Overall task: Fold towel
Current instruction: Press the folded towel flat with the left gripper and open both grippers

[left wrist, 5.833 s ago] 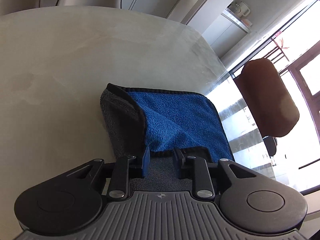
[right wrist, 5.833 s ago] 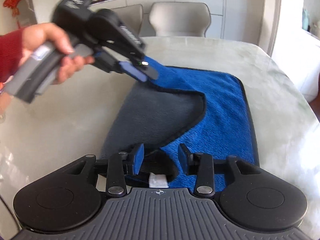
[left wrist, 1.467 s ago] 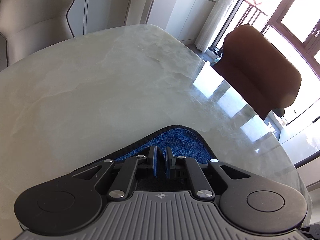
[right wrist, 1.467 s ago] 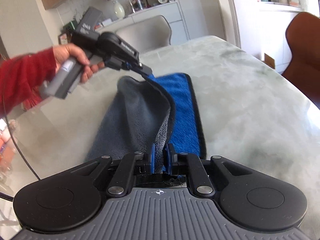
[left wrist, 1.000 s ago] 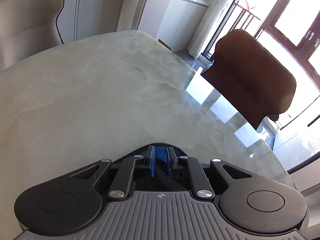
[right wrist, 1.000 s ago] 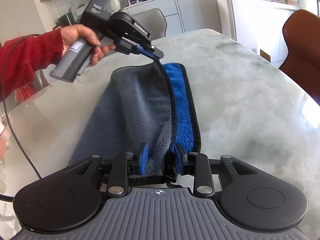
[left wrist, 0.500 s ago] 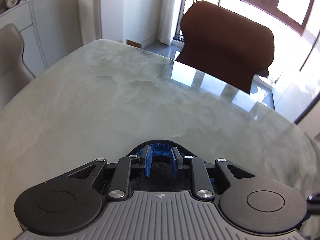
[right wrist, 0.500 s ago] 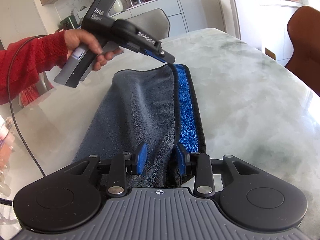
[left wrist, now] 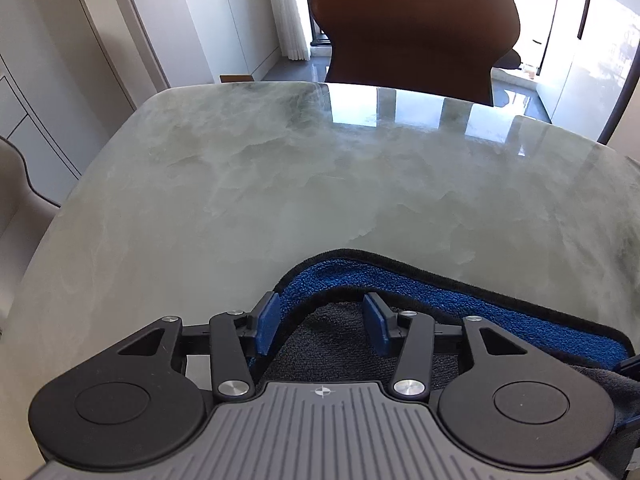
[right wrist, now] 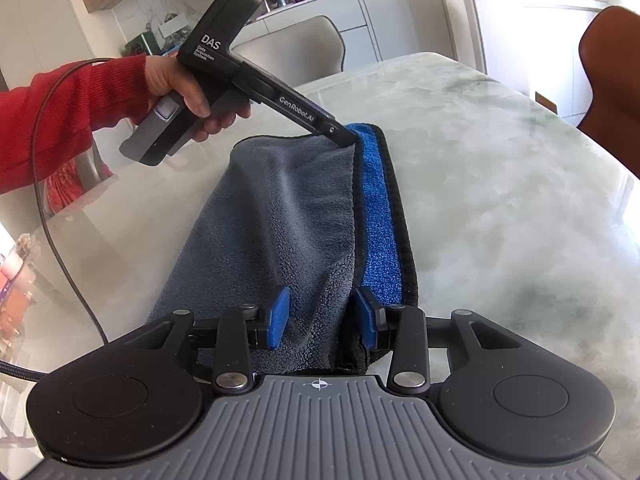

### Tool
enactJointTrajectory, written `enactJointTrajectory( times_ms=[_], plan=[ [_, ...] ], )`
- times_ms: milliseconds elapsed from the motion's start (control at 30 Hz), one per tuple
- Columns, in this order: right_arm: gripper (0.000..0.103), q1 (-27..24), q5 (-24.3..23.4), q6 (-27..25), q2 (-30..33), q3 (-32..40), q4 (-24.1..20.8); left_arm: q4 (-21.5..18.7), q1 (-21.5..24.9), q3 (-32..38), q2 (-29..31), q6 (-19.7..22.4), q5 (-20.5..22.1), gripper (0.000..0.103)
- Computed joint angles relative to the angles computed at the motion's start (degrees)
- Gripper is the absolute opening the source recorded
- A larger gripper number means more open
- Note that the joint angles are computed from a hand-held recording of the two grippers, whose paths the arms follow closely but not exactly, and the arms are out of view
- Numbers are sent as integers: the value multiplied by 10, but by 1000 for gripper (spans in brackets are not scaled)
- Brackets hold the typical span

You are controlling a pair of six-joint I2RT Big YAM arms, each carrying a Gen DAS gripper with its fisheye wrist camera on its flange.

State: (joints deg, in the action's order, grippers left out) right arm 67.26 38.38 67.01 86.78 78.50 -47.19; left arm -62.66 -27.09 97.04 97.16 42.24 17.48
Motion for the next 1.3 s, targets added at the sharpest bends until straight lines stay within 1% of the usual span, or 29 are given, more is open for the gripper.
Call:
enactJointTrajectory(
  times_ms=[67,100,167,233,267,300,333,400,467,533,600,633,700,767,800,867,900,1000,1033,1100,1233,1267,1300],
  plan=[
    [38,3,2,2,0,0,0,-17,2,13,8,-32,5,46],
    [38,4,3,3,1,1,0,-22,4,17,11,-42,9,42],
    [38,6,6,4,2,2,-1,-20,5,11,7,-38,12,35],
    [38,6,7,5,3,3,-2,-19,3,7,3,-30,10,23],
    [39,6,8,5,4,3,-2,-19,2,5,1,-26,9,20],
    [38,5,7,5,4,3,-2,-17,-1,2,-2,-21,4,14],
    [38,5,7,4,4,4,-3,-15,-3,-1,-5,-16,-1,11],
    [38,5,9,5,4,4,-4,-9,-8,-8,-12,-9,-12,9],
    [35,6,8,-5,3,3,1,-3,-11,-12,-18,-10,-19,8],
    [14,6,10,-17,4,4,2,-2,-8,-9,-20,-19,-10,8],
    [12,6,11,-25,3,4,6,-4,-4,0,-18,-32,5,8],
    [10,7,19,-24,2,4,5,-2,-3,4,-16,-37,10,8],
    [10,6,33,-20,-3,0,10,0,-3,13,-13,-40,14,8],
    [10,2,38,-15,-7,-4,13,1,-6,21,-8,-43,8,8],
    [10,-1,32,-13,-7,-5,12,0,-7,25,-5,-45,5,8],
    [10,-11,14,5,-3,-6,-2,2,-11,25,0,-49,-3,8],
    [10,-12,13,6,-2,-8,-1,5,-12,24,2,-52,-6,8],
    [10,-13,24,0,-2,-9,5,14,-14,21,4,-59,-12,8],
    [10,-11,37,-1,-2,-7,4,15,-13,20,4,-62,-10,8],
    [10,-10,43,0,-1,-5,4,15,-11,22,5,-70,-4,8],
    [10,-5,61,27,6,7,-33,26,-9,20,3,-82,7,8],
    [10,-2,70,42,7,9,-45,26,-9,21,4,-82,7,8],
    [12,-2,64,40,6,9,-45,22,-9,24,7,-81,8,8]
  ],
)
